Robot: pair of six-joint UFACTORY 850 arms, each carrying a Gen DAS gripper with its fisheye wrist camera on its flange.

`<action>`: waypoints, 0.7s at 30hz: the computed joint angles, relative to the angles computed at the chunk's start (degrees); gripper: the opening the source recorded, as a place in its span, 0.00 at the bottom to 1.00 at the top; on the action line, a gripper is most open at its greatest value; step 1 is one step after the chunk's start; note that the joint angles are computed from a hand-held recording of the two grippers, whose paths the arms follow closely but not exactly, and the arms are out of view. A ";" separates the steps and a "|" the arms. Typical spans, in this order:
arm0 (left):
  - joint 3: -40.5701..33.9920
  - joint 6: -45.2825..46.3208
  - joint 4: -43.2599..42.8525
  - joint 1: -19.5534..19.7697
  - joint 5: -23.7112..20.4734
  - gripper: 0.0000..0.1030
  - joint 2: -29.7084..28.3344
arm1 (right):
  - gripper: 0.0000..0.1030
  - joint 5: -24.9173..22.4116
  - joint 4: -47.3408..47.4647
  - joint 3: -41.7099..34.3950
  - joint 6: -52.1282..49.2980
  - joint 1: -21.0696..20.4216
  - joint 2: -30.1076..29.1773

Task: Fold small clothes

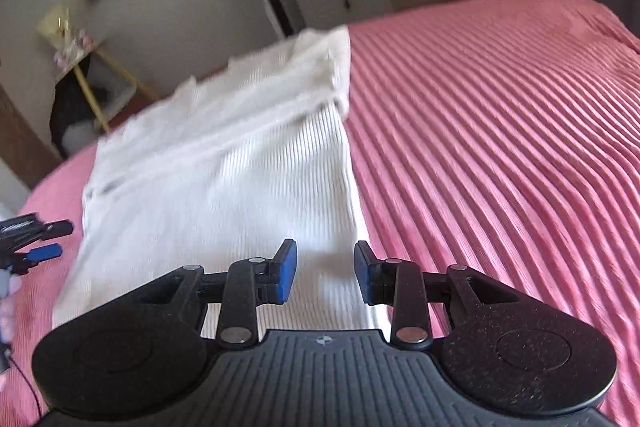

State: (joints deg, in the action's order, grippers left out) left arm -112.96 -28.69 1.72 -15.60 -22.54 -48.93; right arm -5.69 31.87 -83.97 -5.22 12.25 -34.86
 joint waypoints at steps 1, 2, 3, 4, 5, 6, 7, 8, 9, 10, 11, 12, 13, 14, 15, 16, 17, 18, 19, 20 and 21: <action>3.18 1.90 -2.22 -0.06 -0.42 0.67 2.10 | 0.32 -1.24 0.41 0.84 -1.00 -0.21 0.84; 7.28 2.85 -3.79 -0.16 -0.25 0.68 4.64 | 0.33 -2.40 3.19 1.91 -4.40 -0.50 1.82; 10.24 3.74 -5.22 -0.24 -1.01 0.68 6.53 | 0.34 -3.26 6.77 3.27 -8.81 -0.82 2.95; 12.86 5.05 -7.07 -0.27 -1.62 0.68 8.18 | 0.37 -4.26 7.96 4.40 -10.82 -1.11 3.92; 15.50 5.59 -8.65 -0.35 -1.47 0.70 9.77 | 0.38 -5.50 8.56 5.42 -12.12 -1.43 4.80; 18.13 4.86 -9.36 -0.54 -0.90 0.70 11.26 | 0.38 -6.68 9.70 6.48 -13.66 -1.69 5.64; 20.26 3.64 -9.06 -0.91 -0.29 0.70 12.51 | 0.38 -7.99 10.69 7.35 -14.93 -1.97 6.26; 22.17 1.22 -7.24 -1.39 0.46 0.70 13.69 | 0.38 -9.34 11.50 8.03 -15.90 -2.26 6.73; 23.05 -0.67 -5.65 -1.73 0.55 0.70 14.48 | 0.38 -10.01 12.32 8.89 -16.63 -2.40 7.25; 23.90 -0.60 -5.94 -1.95 0.59 0.70 15.25 | 0.38 -10.56 13.03 9.53 -17.32 -2.51 7.61; 24.43 0.54 -7.09 -2.06 0.56 0.71 15.84 | 0.38 -10.72 13.07 10.11 -17.51 -2.52 7.93; 24.84 1.23 -7.52 -2.10 0.56 0.71 16.16 | 0.38 -10.45 12.56 10.60 -17.32 -2.41 8.21; 24.93 -0.20 -5.87 -2.33 -0.14 0.71 16.39 | 0.38 -9.87 10.87 11.05 -16.00 -2.16 8.43; 24.92 -1.33 -4.54 -2.52 -0.86 0.71 16.54 | 0.38 -9.40 9.20 11.46 -14.64 -1.96 8.64; 25.01 -0.79 -4.91 -2.55 -1.60 0.71 16.57 | 0.38 -9.23 7.68 11.73 -13.30 -1.81 8.72; 24.93 -2.38 -3.64 -2.69 -2.63 0.70 16.53 | 0.38 -8.87 3.93 11.90 -9.57 -1.62 8.78; 25.23 -4.08 -2.17 -2.86 -2.61 0.69 16.80 | 0.38 -8.30 1.15 12.32 -6.99 -1.49 9.02; 25.75 -4.42 -1.89 -2.90 -2.23 0.70 17.26 | 0.38 -7.80 0.76 12.86 -6.81 -1.50 9.40; 26.34 -4.42 -2.00 -2.88 -1.83 0.70 17.79 | 0.38 -7.38 2.77 13.58 -8.87 -1.74 9.88; 26.77 -3.66 -2.77 -2.82 -1.58 0.72 18.15 | 0.38 -7.18 3.67 14.05 -9.63 -1.93 10.18; 26.69 -2.94 -3.42 -2.80 -2.02 0.73 18.09 | 0.38 -7.14 5.09 14.43 -10.86 -2.17 10.37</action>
State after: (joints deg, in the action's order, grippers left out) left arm -86.27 -31.63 -1.70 -18.40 -24.56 -30.84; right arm -12.83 36.96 -69.54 -16.08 10.09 -24.49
